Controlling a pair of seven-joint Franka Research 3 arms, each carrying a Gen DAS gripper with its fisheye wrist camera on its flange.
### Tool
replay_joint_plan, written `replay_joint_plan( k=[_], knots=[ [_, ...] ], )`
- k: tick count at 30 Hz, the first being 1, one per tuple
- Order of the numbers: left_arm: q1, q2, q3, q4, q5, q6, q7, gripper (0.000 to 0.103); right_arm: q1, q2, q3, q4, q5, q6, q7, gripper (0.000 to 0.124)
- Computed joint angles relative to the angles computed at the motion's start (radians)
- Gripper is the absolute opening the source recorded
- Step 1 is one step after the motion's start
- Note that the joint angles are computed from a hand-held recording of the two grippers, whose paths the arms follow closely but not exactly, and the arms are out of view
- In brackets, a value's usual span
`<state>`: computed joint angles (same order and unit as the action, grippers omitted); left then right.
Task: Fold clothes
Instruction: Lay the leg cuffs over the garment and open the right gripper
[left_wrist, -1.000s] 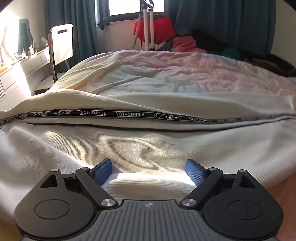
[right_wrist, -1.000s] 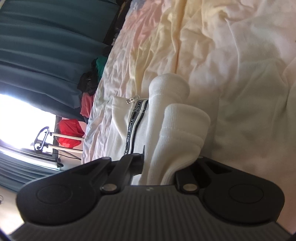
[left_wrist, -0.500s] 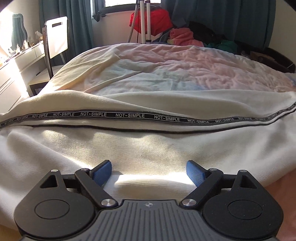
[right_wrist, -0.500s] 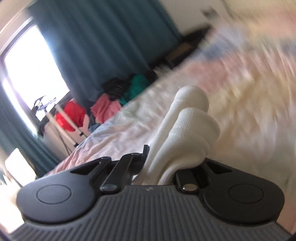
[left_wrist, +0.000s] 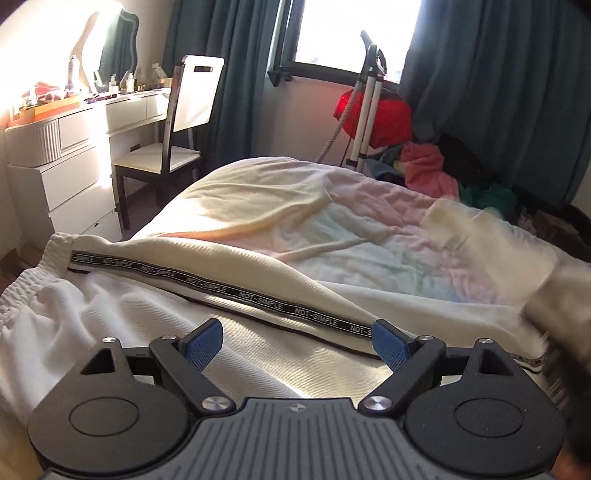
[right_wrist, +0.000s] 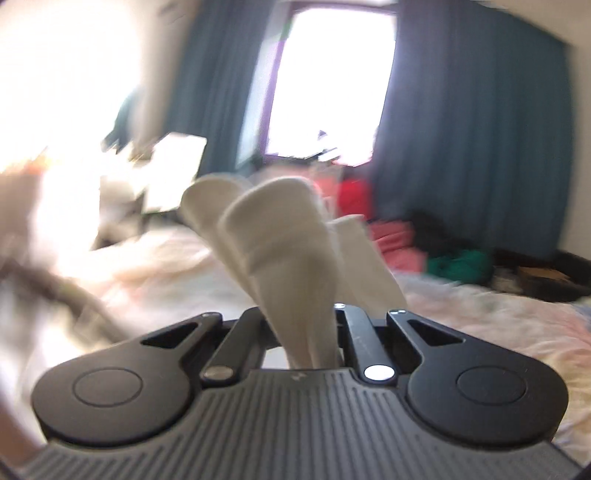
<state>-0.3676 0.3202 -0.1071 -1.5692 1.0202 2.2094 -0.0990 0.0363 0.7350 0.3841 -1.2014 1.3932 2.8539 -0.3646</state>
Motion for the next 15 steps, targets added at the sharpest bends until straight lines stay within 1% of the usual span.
replay_joint_plan(
  k=[1, 2, 3, 4, 5, 6, 7, 8, 9, 10, 11, 12, 14, 15],
  knots=[
    [0.001, -0.016, 0.002, -0.018, 0.003, 0.004, -0.02, 0.089, 0.025, -0.013, -0.037, -0.052, -0.053, -0.022, 0.044, 0.009],
    [0.004, -0.028, 0.003, -0.034, 0.01, 0.018, -0.04, 0.089, 0.046, -0.015, -0.059, -0.092, -0.113, -0.011, 0.079, 0.009],
    [0.006, -0.036, 0.002, -0.044, 0.018, 0.027, -0.052, 0.089, 0.045, -0.011, -0.045, -0.118, -0.121, 0.027, 0.045, 0.009],
    [0.009, -0.044, 0.0, -0.054, 0.027, 0.036, -0.065, 0.089, 0.02, -0.004, 0.003, -0.135, -0.079, 0.075, -0.055, 0.01],
    [0.012, -0.051, -0.001, -0.063, 0.035, 0.046, -0.077, 0.089, 0.015, -0.003, 0.017, -0.139, -0.064, 0.093, -0.085, 0.01],
    [0.014, -0.054, -0.003, -0.068, 0.042, 0.047, -0.082, 0.089, 0.026, -0.005, -0.004, -0.131, -0.074, 0.077, -0.045, 0.01],
    [0.016, -0.053, -0.005, -0.068, 0.045, 0.047, -0.082, 0.089, 0.027, -0.01, -0.011, -0.128, -0.1, 0.066, 0.002, 0.01],
    [0.017, -0.051, -0.007, -0.069, 0.048, 0.047, -0.082, 0.089, 0.024, -0.018, -0.008, -0.129, -0.106, 0.063, 0.02, 0.01],
    [0.02, -0.049, -0.009, -0.068, 0.044, 0.049, -0.08, 0.089, 0.005, -0.033, 0.025, -0.142, -0.071, 0.072, -0.032, 0.01],
    [0.022, -0.047, -0.011, -0.067, 0.039, 0.051, -0.078, 0.089, -0.022, -0.054, 0.075, -0.163, 0.005, 0.085, -0.138, 0.01],
    [0.024, -0.048, -0.01, -0.072, 0.04, 0.062, -0.086, 0.089, -0.036, -0.074, 0.098, -0.179, 0.063, 0.07, -0.212, 0.01],
    [0.027, -0.049, -0.01, -0.077, 0.042, 0.073, -0.094, 0.089, -0.046, -0.098, 0.104, -0.208, 0.089, 0.033, -0.245, 0.01],
    [0.03, -0.052, -0.009, -0.087, 0.048, 0.095, -0.109, 0.089, -0.053, -0.144, 0.089, -0.275, 0.089, -0.038, -0.276, 0.01],
    [0.031, -0.054, -0.009, -0.092, 0.053, 0.106, -0.117, 0.089, -0.035, -0.152, 0.069, -0.294, 0.065, -0.043, -0.274, 0.01]
  ],
)
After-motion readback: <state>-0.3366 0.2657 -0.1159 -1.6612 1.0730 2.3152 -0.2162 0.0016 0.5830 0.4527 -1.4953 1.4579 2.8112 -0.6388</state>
